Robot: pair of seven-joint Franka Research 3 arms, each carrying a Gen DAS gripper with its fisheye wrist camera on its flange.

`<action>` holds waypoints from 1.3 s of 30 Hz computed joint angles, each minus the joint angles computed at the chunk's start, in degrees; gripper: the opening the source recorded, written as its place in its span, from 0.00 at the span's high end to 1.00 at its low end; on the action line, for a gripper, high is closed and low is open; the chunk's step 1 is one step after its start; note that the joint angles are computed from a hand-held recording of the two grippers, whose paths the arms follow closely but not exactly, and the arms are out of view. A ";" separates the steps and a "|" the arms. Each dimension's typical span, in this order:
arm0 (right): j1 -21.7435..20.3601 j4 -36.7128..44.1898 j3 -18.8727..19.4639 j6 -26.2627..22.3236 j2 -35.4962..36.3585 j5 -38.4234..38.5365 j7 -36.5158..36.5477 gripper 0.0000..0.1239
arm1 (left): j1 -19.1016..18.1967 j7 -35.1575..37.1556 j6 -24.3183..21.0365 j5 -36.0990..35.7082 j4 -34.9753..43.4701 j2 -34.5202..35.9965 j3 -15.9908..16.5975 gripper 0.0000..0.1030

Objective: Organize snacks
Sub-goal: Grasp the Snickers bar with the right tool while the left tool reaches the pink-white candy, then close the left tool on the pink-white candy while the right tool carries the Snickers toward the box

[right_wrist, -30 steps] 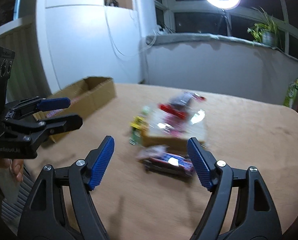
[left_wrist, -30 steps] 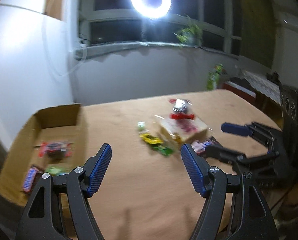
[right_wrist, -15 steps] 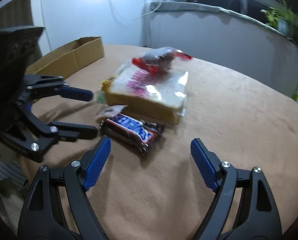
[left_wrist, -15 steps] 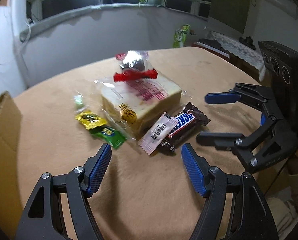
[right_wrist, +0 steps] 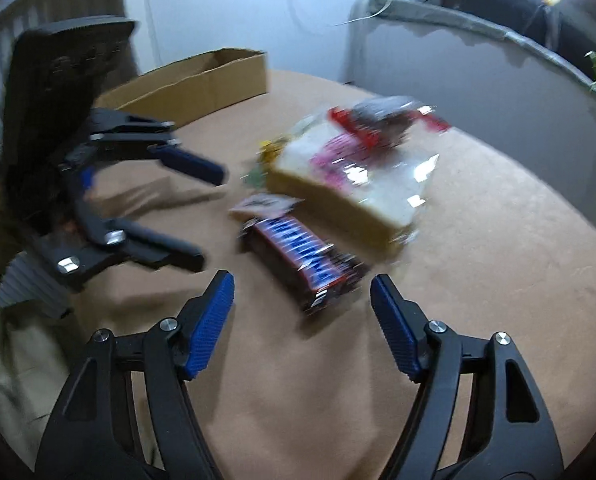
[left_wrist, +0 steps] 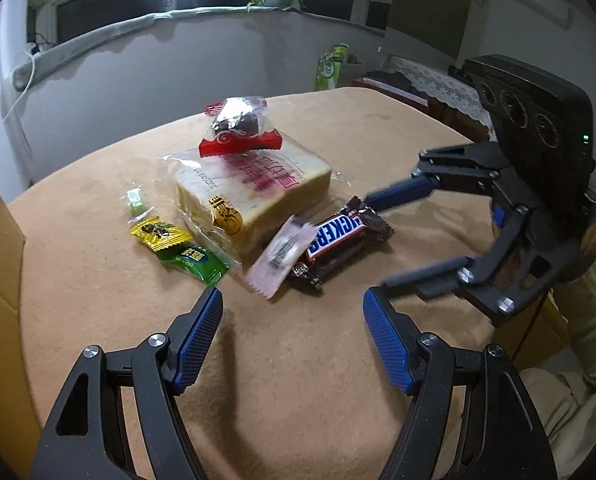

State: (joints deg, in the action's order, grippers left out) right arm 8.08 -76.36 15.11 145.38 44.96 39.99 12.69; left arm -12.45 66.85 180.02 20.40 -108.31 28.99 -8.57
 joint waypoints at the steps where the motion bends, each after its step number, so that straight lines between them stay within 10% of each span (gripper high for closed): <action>1: 0.00 1.06 0.32 -0.20 0.63 0.20 -0.03 0.40 | -0.26 -0.21 0.12 0.06 0.08 0.03 0.40 0.29; 5: 2.02 6.33 -1.42 -5.25 3.40 -3.78 2.56 0.40 | -0.83 -1.38 0.92 0.18 -0.81 -0.64 1.52 0.29; 8: 1.92 5.73 -1.33 -7.17 2.98 -5.13 1.61 0.60 | -0.96 -1.76 0.57 0.33 -0.55 -0.65 1.78 0.29; 17: -1.16 -7.37 -0.03 -0.44 -4.30 1.50 -2.67 0.68 | 5.35 3.56 -3.04 -2.01 3.91 2.80 -5.39 0.28; 24: -2.60 -13.92 -0.84 4.97 -8.06 4.51 -3.45 0.68 | -7.77 -7.16 -7.59 2.61 7.29 3.54 8.22 0.28; 30: -1.95 -14.12 0.90 12.05 -7.04 6.13 -5.94 0.45 | -10.46 -15.43 -7.92 8.52 8.26 4.18 11.50 0.36; 39: -2.91 -12.89 2.12 10.17 -6.36 9.13 -2.31 0.74 | -10.60 -22.77 -4.72 14.46 5.40 2.72 12.85 0.66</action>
